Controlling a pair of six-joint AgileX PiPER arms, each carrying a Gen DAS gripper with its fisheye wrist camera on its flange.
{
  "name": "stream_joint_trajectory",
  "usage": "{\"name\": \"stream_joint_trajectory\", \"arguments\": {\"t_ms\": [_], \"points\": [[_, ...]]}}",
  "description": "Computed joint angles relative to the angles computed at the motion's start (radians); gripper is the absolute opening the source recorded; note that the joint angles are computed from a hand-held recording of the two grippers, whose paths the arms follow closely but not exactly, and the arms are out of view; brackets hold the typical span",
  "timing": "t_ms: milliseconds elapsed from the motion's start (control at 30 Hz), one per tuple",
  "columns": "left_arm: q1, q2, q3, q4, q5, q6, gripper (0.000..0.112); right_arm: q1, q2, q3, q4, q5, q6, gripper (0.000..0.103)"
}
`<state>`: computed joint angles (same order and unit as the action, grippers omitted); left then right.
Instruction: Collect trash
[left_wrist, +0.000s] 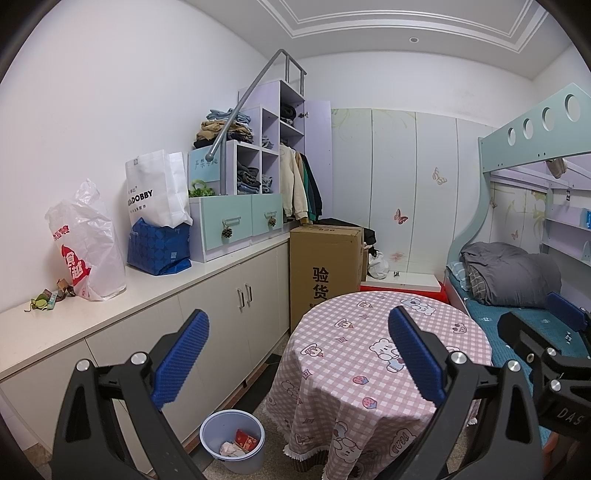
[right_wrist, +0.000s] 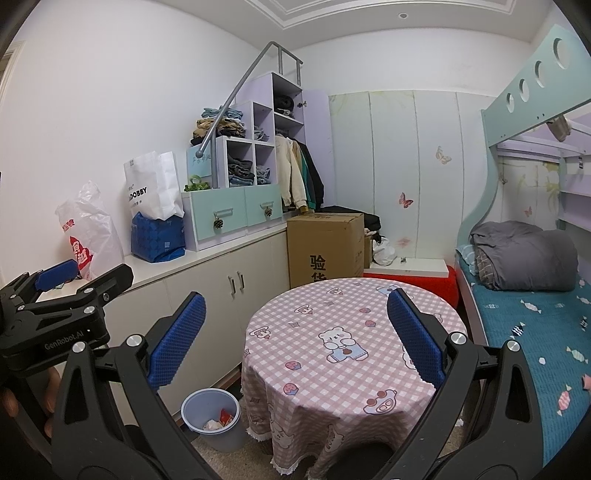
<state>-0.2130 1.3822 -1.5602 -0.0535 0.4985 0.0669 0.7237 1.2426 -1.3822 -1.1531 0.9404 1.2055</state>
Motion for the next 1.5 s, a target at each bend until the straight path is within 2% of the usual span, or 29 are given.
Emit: {"name": "stream_joint_trajectory", "arguments": {"t_ms": [1500], "points": [[0.031,0.015,-0.004,-0.074,0.007,0.083,0.096,-0.051,-0.01,0.032,0.045,-0.053,-0.026,0.097]]}}
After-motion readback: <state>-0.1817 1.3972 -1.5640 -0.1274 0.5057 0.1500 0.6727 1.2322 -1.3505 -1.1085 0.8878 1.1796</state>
